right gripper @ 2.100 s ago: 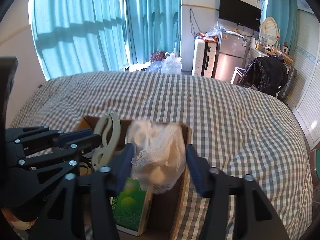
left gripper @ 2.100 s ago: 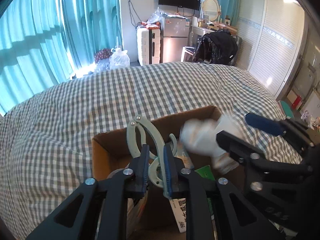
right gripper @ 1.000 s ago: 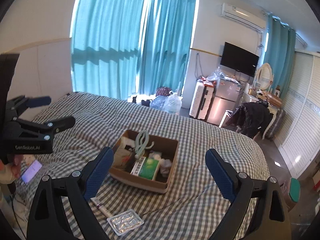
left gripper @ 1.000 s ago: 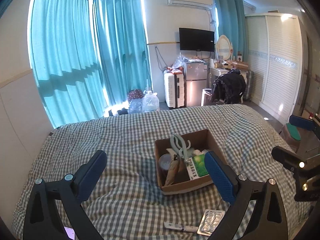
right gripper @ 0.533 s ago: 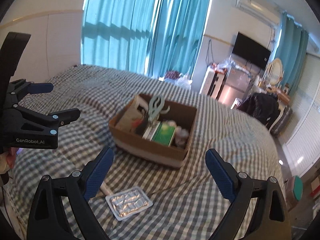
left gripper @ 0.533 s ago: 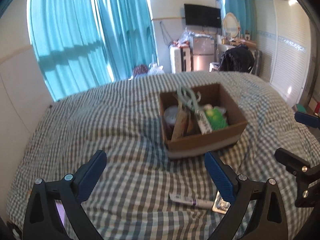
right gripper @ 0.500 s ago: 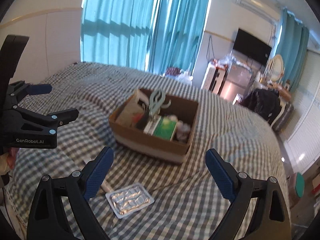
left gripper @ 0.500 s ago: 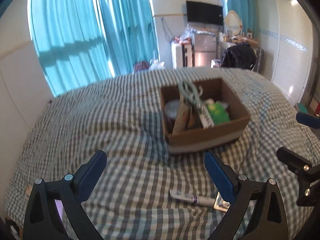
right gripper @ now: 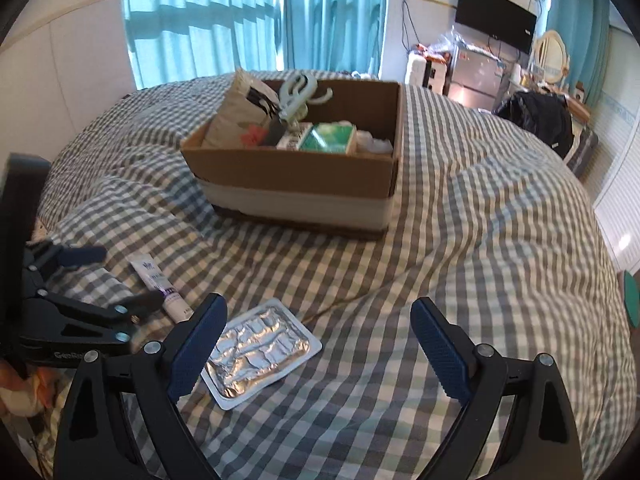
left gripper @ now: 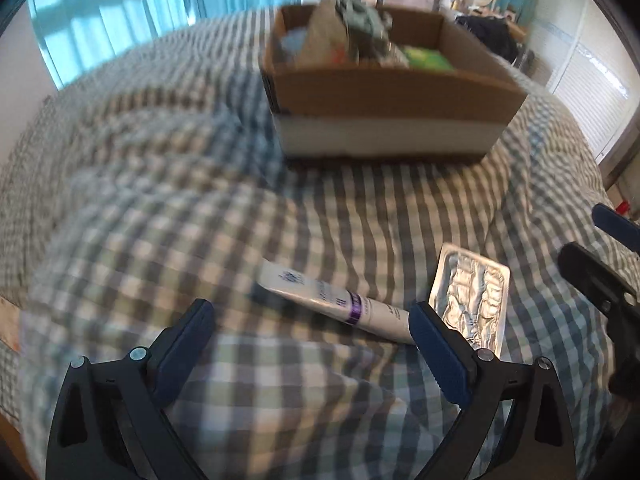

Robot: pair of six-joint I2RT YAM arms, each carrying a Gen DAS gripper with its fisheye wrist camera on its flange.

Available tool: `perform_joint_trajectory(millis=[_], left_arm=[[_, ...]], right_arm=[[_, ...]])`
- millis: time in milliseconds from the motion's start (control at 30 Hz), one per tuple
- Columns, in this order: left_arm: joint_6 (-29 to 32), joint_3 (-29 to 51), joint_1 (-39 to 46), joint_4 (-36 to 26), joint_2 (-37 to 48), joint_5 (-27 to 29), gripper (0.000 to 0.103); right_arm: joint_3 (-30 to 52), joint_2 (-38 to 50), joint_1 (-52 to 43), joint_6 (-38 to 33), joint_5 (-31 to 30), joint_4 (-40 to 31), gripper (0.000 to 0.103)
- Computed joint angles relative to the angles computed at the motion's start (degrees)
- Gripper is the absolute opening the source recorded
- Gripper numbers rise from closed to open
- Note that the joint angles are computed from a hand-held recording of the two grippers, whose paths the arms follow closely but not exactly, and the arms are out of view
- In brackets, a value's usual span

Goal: Organize objects
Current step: 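Reach the left gripper to the white tube and grasp it, then grasp the silver blister pack with the right gripper while left holds the tube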

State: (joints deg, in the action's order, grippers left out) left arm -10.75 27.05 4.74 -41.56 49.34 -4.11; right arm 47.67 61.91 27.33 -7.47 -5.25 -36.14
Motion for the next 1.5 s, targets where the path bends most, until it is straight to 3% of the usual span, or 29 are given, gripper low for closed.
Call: perform_joint_trajectory(millis=[67, 133, 200, 333, 400, 500, 600, 733, 867, 967, 1100, 1367, 1500], left_arm=[[-1.9, -0.6, -2.6, 2.1, 1.7, -1.0, 0.100], [-2.5, -0.9, -3.4, 4.0, 2.2, 1.3, 0.096], [-2.6, -0.9, -3.8, 6.8, 5.0, 4.3, 0.074], [-3.1, -0.5, -4.9, 13.0, 14.8, 3.8, 0.054], [-3.5, -1.0, -3.6, 14.3, 14.9, 5.2, 0.032], [-3.1, -1.3, -1.1, 13.0, 12.3, 7.8, 0.023], [-2.1, -0.6, 1.5, 8.3, 4.9, 8.7, 0.022], [1.1, 2.4, 1.3, 1.4, -3.3, 3.8, 0.022], [5.8, 4.3, 3.7, -3.0, -7.8, 0.9, 0.022], [9.2, 4.6, 8.2, -5.0, -9.4, 2.8, 0.022], [11.0, 3.2, 10.5, -4.1, -10.1, 3.5, 0.022], [11.9, 1.0, 10.3, -3.2, -10.3, 4.6, 0.022], [13.2, 0.8, 12.9, -2.7, -9.9, 6.7, 0.022]], right_arm=[[-0.5, -0.3, 0.1, 0.4, 0.1, 0.2, 0.093], [-0.1, 0.0, 0.0, 0.5, 0.2, 0.2, 0.093], [0.0, -0.1, 0.2, 0.9, 0.5, 0.1, 0.093], [0.0, -0.5, 0.2, 1.2, 0.3, -0.5, 0.093], [-0.1, -0.8, -0.3, 1.2, -0.1, -0.8, 0.093], [-0.1, -0.4, -0.4, 1.4, -0.1, -1.2, 0.093], [0.0, -0.1, 0.2, 1.6, 0.4, -1.6, 0.093], [0.2, 1.4, 2.9, 2.7, 1.8, -2.4, 0.093], [0.5, 5.5, 8.1, 6.8, 3.9, -2.5, 0.093], [-0.1, 7.1, 11.7, 8.0, 4.6, -2.1, 0.093], [-0.1, 11.3, 16.4, 10.6, 8.2, -1.5, 0.093], [1.1, 18.0, 15.4, 15.8, 7.0, -0.1, 0.094], [3.6, 22.9, 17.3, 16.7, 9.8, -1.4, 0.098]])
